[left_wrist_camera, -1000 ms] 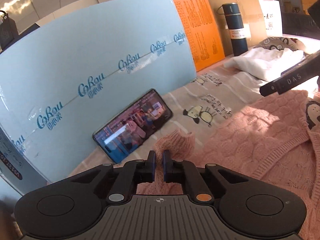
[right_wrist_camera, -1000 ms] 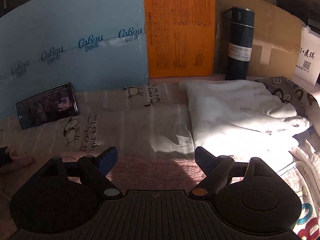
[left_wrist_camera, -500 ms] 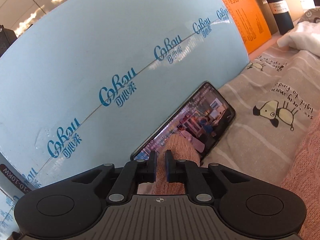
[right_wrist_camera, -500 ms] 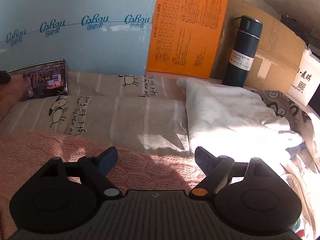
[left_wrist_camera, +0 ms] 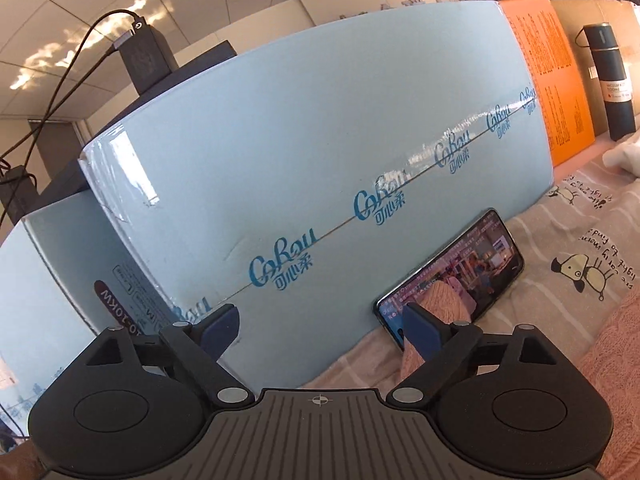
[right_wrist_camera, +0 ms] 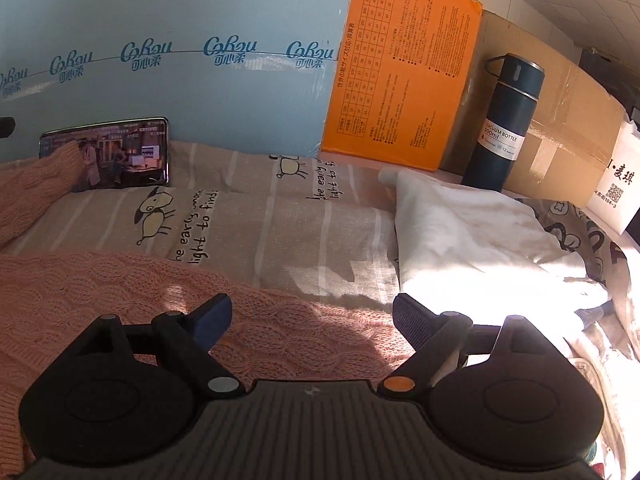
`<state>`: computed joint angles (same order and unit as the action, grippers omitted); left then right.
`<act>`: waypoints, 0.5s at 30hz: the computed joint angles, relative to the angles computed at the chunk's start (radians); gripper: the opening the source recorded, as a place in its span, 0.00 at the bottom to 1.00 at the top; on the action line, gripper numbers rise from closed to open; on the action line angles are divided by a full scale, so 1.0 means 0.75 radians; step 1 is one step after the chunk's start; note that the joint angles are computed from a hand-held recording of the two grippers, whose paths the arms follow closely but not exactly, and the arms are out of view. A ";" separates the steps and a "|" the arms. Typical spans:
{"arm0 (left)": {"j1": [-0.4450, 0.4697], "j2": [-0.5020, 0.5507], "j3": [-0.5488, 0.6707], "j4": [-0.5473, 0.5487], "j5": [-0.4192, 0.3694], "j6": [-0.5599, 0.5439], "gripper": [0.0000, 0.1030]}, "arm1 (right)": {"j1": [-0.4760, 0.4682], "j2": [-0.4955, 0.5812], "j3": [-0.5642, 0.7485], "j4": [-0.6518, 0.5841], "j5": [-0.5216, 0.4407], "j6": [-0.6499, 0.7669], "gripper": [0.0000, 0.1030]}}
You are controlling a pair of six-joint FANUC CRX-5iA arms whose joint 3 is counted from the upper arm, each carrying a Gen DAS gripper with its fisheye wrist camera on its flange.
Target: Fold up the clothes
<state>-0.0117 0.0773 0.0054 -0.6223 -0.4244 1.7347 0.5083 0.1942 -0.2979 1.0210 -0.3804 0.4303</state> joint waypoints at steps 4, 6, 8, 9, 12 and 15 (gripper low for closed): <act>-0.017 -0.095 -0.094 -0.040 -0.089 0.037 0.88 | 0.066 -0.067 0.028 -0.438 0.086 0.417 0.84; -0.038 -0.137 -0.137 -0.089 -0.123 0.080 0.88 | 0.116 -0.098 0.076 -0.738 0.066 0.728 0.84; -0.073 -0.179 -0.177 -0.183 -0.157 0.163 0.88 | 0.144 -0.118 0.147 -1.043 0.010 1.036 0.84; -0.087 -0.201 -0.199 -0.222 -0.172 0.196 0.88 | 0.150 -0.122 0.198 -1.216 -0.040 1.203 0.84; -0.107 -0.280 -0.281 -0.306 -0.200 0.275 0.90 | 0.148 -0.123 0.299 -1.540 -0.181 1.521 0.84; -0.104 -0.343 -0.351 -0.319 -0.230 0.295 0.90 | 0.145 -0.114 0.356 -1.706 -0.277 1.683 0.82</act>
<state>-0.0897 -0.1801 -0.2580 -0.8612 -0.5969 1.9559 0.6171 0.1085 -0.0307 -0.2584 -0.5883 1.6929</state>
